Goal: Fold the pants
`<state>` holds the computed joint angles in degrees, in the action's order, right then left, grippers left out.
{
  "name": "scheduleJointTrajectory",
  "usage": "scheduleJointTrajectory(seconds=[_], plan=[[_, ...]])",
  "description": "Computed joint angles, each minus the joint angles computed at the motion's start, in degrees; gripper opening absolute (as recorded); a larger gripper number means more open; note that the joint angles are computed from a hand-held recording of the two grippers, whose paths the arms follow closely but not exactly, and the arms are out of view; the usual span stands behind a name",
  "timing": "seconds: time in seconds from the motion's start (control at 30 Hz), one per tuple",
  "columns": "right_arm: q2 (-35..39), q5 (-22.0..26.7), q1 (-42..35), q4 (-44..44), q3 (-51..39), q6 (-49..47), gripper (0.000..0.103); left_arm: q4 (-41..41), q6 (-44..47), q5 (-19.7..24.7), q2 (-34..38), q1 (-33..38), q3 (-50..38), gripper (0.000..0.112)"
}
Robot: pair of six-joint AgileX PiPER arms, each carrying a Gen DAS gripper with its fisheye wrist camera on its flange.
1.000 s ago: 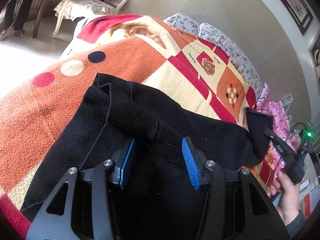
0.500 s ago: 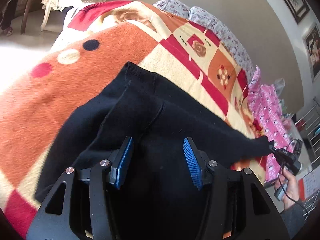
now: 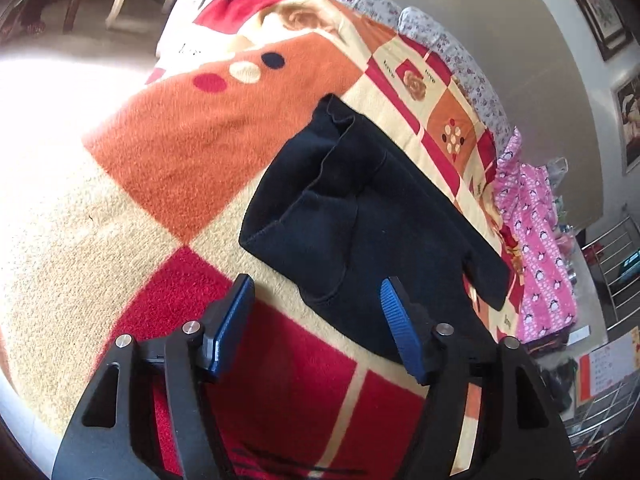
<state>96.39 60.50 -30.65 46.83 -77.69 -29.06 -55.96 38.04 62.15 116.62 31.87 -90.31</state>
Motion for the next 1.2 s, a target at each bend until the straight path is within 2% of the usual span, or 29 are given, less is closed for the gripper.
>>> scheduleJointTrajectory(seconds=[0.07, 0.17, 0.23, 0.33, 0.4, 0.5, 0.63, 0.87, 0.9, 0.93, 1.0, 1.03, 1.13, 1.2], plan=[[-3.72, 2.61, -3.0, 1.86, 7.49, -3.35, 0.052, -0.66, -0.56, -0.51, -0.6, -0.22, 0.85, 0.07], [-4.87, 4.7, -4.53, 1.17, 13.96, -2.84, 0.052, -1.54, -1.95, 1.8, -0.49, 0.29, 1.02, 0.07], [-6.53, 3.54, -6.94, 6.5, 18.21, -7.99, 0.053, -2.54, -0.3, 1.71, -1.64, 0.65, 3.2, 0.07], [-3.88, 5.23, -8.43, 12.75, 19.92, -12.1, 0.053, -2.12, 0.03, 2.47, -2.57, 1.08, 4.32, 0.07], [-2.08, 4.99, -7.2, 14.99, 19.18, -12.1, 0.053, -1.99, 0.35, 3.24, -2.73, 1.41, 4.49, 0.07], [0.69, 7.08, -5.47, 18.67, 18.36, -14.04, 0.053, -3.78, 1.55, 3.94, -1.45, 2.0, 3.95, 0.07], [-0.33, 2.23, -2.31, 19.69, 18.61, -14.3, 0.048, -3.88, -1.98, 3.96, 1.87, 1.21, -1.24, 0.07], [-5.26, -5.62, 0.51, 19.52, 23.56, -19.75, 0.048, -1.67, -4.93, -1.02, 3.08, -1.83, -4.5, 0.068], [-6.14, -6.06, 0.64, 19.29, 24.38, -20.43, 0.047, -0.15, -5.56, -3.25, 2.04, -2.42, -3.35, 0.047], [-6.24, -6.71, 1.08, 18.94, 24.38, -20.62, 0.033, 3.58, -7.49, -5.58, 1.07, -3.42, -2.56, 0.011], [-4.6, -5.87, 0.58, 19.28, 24.23, -19.82, 0.012, 4.17, -6.97, -7.06, -0.25, -3.24, -0.05, 0.006], [-4.09, -5.62, 0.13, 20.32, 24.78, -20.98, 0.006, 2.13, -3.88, -8.97, -1.83, -2.81, 3.07, 0.004], [-6.94, -6.99, -0.36, 20.46, 26.82, -23.9, 0.004, -1.96, 3.45, -10.6, -6.92, -0.76, 10.33, 0.004], [-10.66, -5.34, -1.49, 19.12, 27.77, -24.32, 0.004, -3.97, 7.06, -8.87, -9.15, 1.45, 13.13, 0.004]])
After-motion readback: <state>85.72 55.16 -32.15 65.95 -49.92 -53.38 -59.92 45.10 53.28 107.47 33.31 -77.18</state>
